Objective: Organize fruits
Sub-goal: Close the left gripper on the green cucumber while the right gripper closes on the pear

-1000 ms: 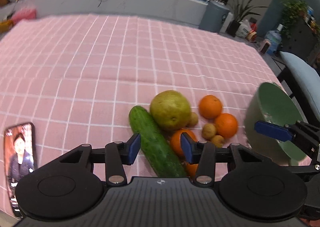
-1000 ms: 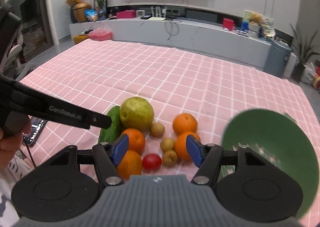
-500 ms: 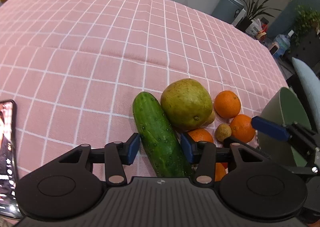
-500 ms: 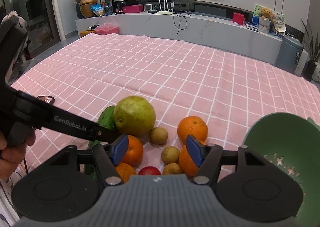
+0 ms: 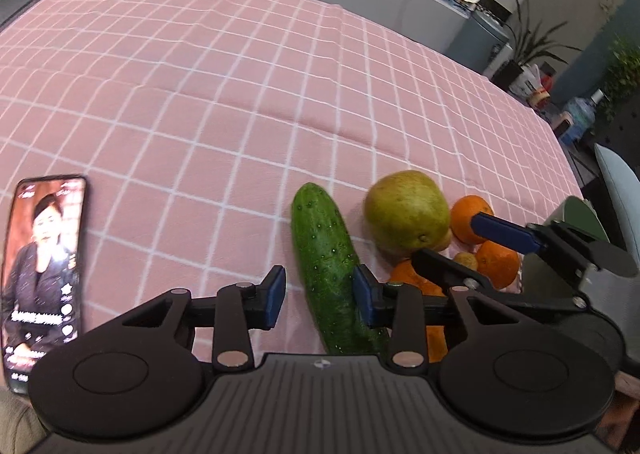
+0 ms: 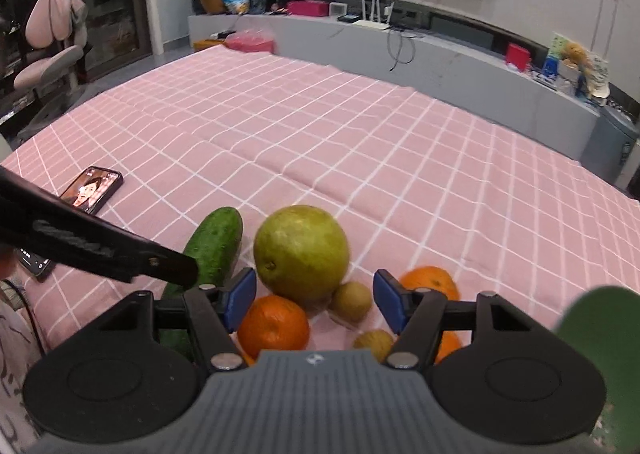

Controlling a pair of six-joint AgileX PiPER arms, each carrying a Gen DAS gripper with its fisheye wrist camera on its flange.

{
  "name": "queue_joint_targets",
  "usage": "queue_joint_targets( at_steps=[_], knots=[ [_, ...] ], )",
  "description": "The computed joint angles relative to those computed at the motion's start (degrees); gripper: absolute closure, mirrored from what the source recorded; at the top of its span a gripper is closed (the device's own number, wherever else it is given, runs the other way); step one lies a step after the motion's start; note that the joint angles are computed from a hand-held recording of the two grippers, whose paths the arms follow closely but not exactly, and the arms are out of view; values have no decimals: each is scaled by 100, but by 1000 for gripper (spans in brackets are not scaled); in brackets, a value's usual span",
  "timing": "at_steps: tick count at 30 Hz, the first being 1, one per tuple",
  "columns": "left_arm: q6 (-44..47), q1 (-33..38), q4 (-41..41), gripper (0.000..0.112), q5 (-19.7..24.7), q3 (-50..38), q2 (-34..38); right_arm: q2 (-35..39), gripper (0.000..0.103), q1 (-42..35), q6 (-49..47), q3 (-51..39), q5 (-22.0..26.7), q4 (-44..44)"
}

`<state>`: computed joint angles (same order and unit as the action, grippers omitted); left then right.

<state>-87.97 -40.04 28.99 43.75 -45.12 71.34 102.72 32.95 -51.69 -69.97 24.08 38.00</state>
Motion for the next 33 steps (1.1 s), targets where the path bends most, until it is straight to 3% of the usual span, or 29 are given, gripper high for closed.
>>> queue_joint_targets(
  at_steps=[2,7,14,22,28,31,33],
  knots=[
    [-62,16,4,69,18,64,-86,118,34,71,26,-90,-48,-6],
    [-327,-8,210,70,1,131,-100,334,33,224,212,-236,-208,-192],
    [271,630,-266,69,-783,222,17,499,36,263,135,-337,-226,-162],
    [489,494,-245,59,-585,-187,527,665,41,233,-31,-406,-179,-81],
    [876,555,-446,58,-676,-306,743,675,45,356,-168,-298,-486,-272],
    [945,628,-517,59,-880,-178,709,683,45,316,-462,-269,-507,14],
    [1033,662,-550,69,-1066,-105,700,665,45,303,-751,-204,-570,244]
  ],
)
